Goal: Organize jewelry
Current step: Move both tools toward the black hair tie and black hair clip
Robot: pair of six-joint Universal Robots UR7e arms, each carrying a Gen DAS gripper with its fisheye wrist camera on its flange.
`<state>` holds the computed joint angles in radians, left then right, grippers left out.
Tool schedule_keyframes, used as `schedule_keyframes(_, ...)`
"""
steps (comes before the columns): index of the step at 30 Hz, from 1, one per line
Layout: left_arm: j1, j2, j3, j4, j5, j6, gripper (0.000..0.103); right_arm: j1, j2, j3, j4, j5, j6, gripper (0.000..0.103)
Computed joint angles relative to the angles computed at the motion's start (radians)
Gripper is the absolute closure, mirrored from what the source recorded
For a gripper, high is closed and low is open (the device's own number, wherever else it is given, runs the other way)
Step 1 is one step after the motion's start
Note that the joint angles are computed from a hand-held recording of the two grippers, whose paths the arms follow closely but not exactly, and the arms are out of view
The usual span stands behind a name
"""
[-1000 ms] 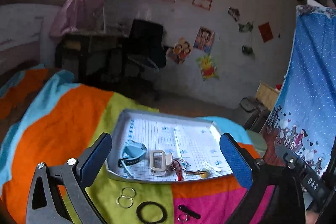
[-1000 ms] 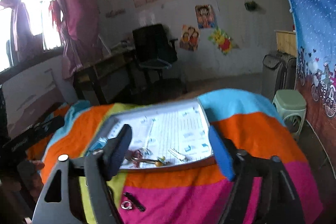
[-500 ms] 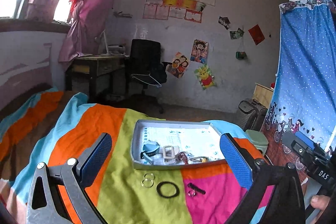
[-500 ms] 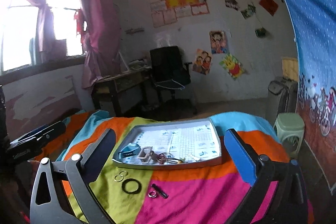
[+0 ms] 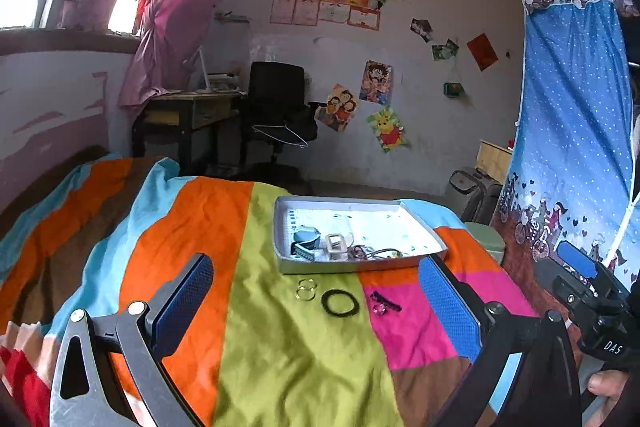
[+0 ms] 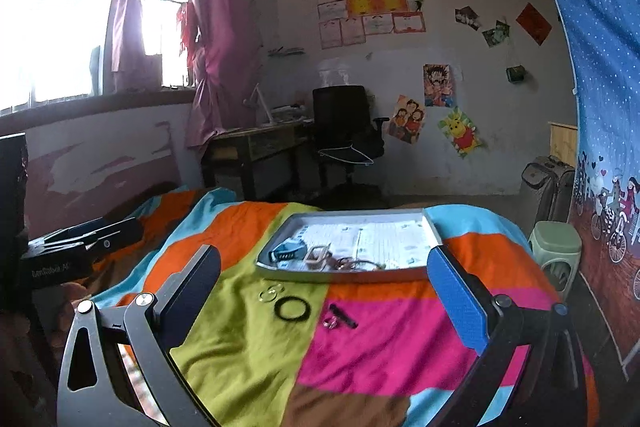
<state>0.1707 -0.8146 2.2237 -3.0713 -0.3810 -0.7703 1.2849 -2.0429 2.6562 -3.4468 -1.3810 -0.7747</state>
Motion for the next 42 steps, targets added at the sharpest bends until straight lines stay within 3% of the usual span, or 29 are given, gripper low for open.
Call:
schedule_keyframes(4, -0.020, -0.020, 0.051, -0.001, 0.007, -0.029, 0.000, -0.038, -0.043, 0.034, 0.016, 0.025, -0.009, 0.001)
schedule_keyframes(8, -0.029, -0.044, 0.092, 0.043, -0.002, -0.075, 0.000, -0.040, -0.053, 0.063, 0.006, -0.006, 0.000, 0.001)
schedule_keyframes(12, -0.035, -0.062, 0.120, 0.073, -0.028, -0.103, 0.000, -0.041, -0.038, 0.074, 0.015, -0.060, 0.012, 0.001)
schedule_keyframes(17, -0.047, -0.084, 0.150, 0.121, -0.050, -0.180, 0.000, -0.005, 0.049, 0.074, -0.056, -0.168, -0.021, 0.001)
schedule_keyframes(20, -0.048, -0.097, 0.144, 0.236, -0.048, -0.246, 0.000, -0.002, 0.056, 0.067, -0.026, -0.193, -0.004, 0.001)
schedule_keyframes(26, -0.034, -0.085, 0.138, 0.247, -0.084, -0.253, 0.000, -0.011, 0.072, 0.066, -0.011, -0.216, 0.009, 0.001)
schedule_keyframes(30, -0.034, -0.080, 0.141, 0.231, -0.079, -0.253, 0.000, 0.004, 0.100, 0.063, -0.035, -0.245, 0.014, 0.001)
schedule_keyframes(38, -0.035, -0.076, 0.124, 0.336, -0.047, -0.320, 0.000, 0.044, 0.145, 0.054, -0.096, -0.332, 0.028, 0.001)
schedule_keyframes(42, -0.009, -0.069, 0.107, 0.328, -0.076, -0.289, 0.000, 0.058, 0.147, 0.046, -0.081, -0.360, 0.041, 0.001)
